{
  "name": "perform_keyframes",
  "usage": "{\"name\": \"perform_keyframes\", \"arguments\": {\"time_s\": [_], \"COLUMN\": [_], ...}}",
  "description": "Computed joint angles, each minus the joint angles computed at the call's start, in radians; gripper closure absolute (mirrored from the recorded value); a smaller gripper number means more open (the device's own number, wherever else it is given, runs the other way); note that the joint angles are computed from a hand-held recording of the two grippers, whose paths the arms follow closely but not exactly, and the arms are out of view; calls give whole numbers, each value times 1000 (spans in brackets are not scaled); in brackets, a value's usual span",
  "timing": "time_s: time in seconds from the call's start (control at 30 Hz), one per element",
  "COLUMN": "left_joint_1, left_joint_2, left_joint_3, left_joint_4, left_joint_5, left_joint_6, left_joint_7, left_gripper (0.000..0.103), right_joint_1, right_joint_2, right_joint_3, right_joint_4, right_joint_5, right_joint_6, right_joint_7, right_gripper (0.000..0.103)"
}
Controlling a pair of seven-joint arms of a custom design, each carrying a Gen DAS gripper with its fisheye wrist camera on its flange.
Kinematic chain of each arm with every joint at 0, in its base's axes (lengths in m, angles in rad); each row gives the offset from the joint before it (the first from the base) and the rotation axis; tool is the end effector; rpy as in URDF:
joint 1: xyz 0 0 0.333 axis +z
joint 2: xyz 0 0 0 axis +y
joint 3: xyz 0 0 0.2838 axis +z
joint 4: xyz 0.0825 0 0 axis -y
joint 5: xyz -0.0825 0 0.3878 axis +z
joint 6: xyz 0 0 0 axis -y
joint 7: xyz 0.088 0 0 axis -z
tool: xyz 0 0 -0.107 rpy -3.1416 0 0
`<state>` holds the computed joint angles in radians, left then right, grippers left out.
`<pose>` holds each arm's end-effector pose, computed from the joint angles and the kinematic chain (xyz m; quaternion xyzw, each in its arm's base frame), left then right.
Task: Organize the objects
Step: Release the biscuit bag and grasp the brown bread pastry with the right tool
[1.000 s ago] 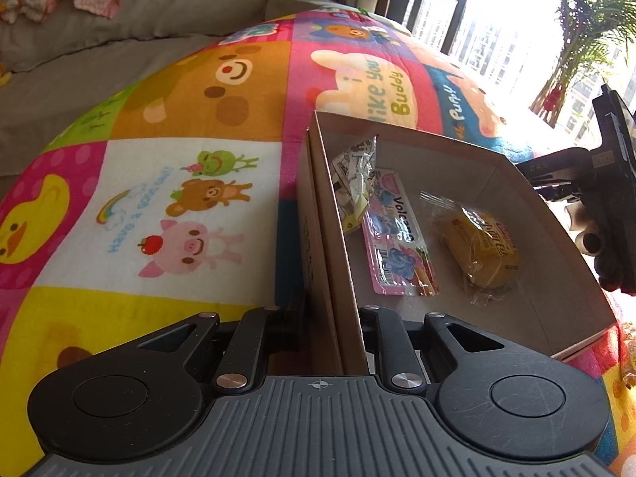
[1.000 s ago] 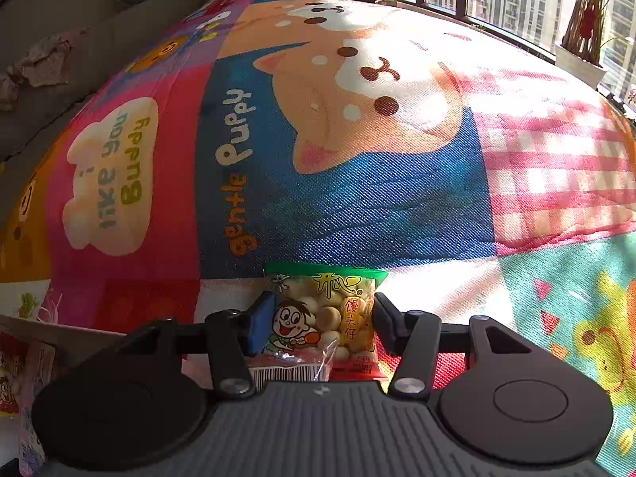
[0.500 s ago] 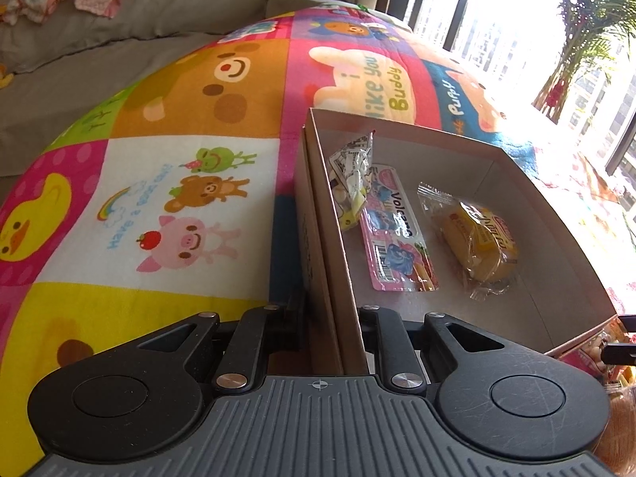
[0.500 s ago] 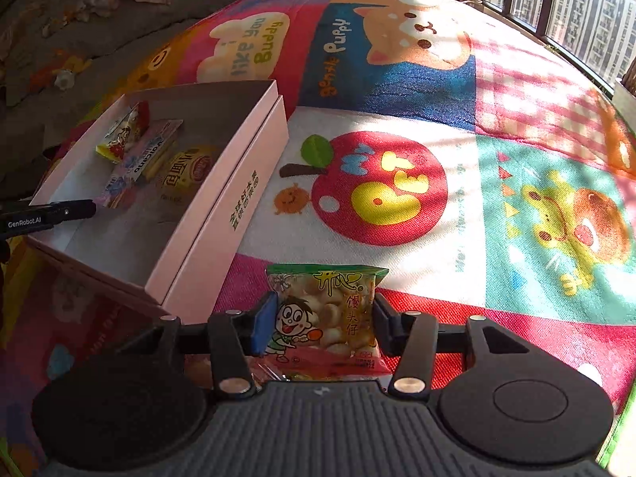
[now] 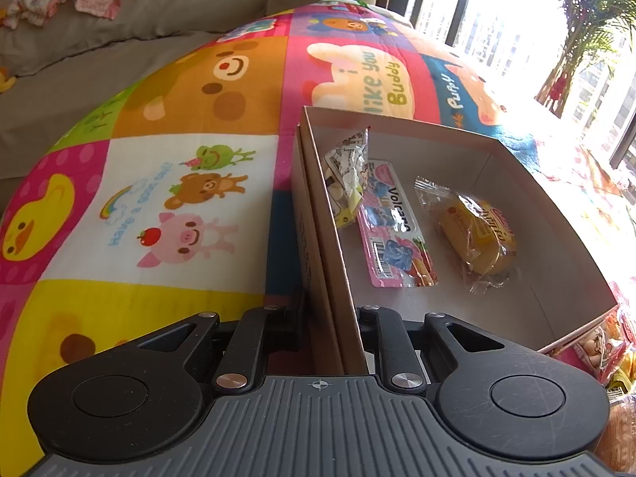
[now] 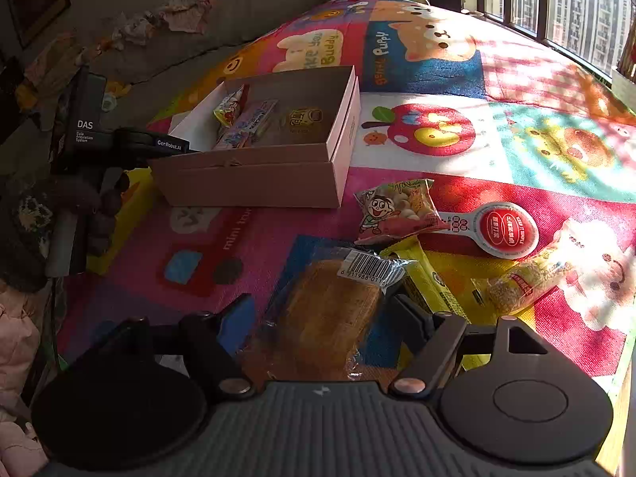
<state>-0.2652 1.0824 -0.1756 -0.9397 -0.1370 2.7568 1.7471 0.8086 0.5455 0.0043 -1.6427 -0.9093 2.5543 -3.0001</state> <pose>0.7620 -0.2789 0.2826 -0.5286 0.7612 -0.3491 0.1386 0.4728 0.5151 0.3028 -0.5883 0.7308 -0.1956 0.2855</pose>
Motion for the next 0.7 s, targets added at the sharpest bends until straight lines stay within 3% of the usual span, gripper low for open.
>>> {"name": "perform_keyframes", "arguments": {"time_s": [0.17,0.23,0.3,0.37,0.47,0.57,0.7], "left_joint_1": [6,6,5,9,10,8,9], "left_joint_2": [-9,-13,-19,-23,-23,-23,-20], "left_joint_3": [-8,-6,-3,-7,-9,-7,-8], "left_joint_4": [-16,-23,-36,-44,-43,-40,-33], "left_joint_5": [-8,-8,-8,-10,-13,-12,-15], "left_joint_6": [5,10,19,22,18,14,9], "left_joint_7": [3,1,-1,4,6,3,-1], "left_gripper": [85,85,85,85,85,85,85], "right_joint_1": [12,24,-2,-32,-23,14,55], "right_joint_2": [110,119,82,46,5,-54,-132], "right_joint_3": [5,2,11,28,34,-1,-42], "right_joint_4": [139,160,98,36,9,-14,-24], "right_joint_5": [67,74,96,136,165,101,-95], "right_joint_6": [-82,-105,-1,107,100,94,70], "right_joint_7": [-64,-116,-111,-118,-171,-129,10], "right_gripper": [27,41,49,50,50,50,50]}}
